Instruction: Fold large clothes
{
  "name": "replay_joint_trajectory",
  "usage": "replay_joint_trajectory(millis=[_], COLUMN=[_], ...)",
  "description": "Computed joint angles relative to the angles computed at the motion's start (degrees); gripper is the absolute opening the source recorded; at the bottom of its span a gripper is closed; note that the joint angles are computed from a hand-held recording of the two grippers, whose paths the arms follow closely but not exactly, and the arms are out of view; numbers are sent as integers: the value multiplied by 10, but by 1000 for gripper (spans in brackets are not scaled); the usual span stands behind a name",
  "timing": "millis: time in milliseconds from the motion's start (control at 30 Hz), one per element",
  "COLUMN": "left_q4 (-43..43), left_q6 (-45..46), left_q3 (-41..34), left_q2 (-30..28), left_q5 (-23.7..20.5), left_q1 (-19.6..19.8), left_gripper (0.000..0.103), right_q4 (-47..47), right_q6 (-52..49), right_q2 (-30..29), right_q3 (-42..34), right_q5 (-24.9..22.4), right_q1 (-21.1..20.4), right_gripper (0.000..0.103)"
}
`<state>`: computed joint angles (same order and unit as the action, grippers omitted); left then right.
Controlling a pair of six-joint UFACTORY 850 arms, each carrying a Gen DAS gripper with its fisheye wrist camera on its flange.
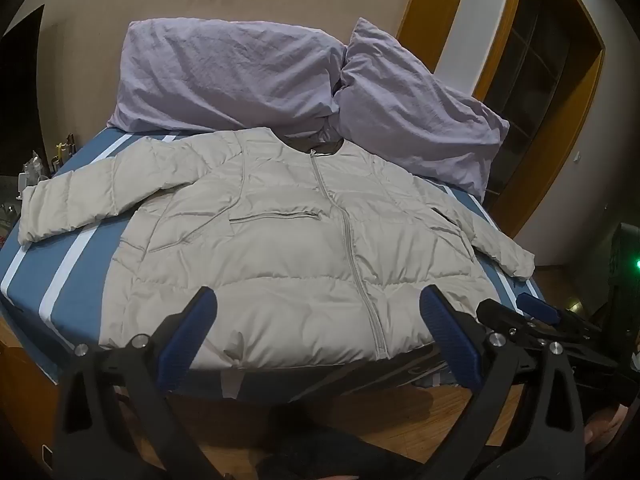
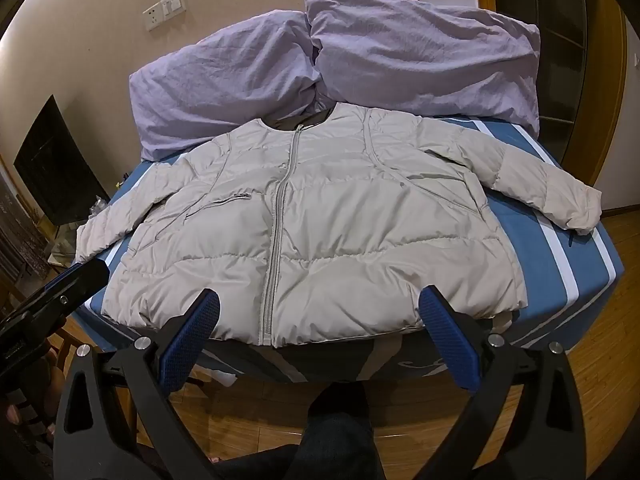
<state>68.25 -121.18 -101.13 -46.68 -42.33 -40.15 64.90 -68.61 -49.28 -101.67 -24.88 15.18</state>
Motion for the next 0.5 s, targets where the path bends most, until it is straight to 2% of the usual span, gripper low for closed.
replay_joint_trajectory(millis=[500], left_q4=[3], left_q6=[-3], left_q3=[5], left_q2=[1], left_q5=[8], left_q1=[7], left_gripper=[101], right_q4=[0], right_q6=[0], right_q2=[-1], right_q3=[-2], right_q5=[0], right_q1=[0], right_gripper=[101])
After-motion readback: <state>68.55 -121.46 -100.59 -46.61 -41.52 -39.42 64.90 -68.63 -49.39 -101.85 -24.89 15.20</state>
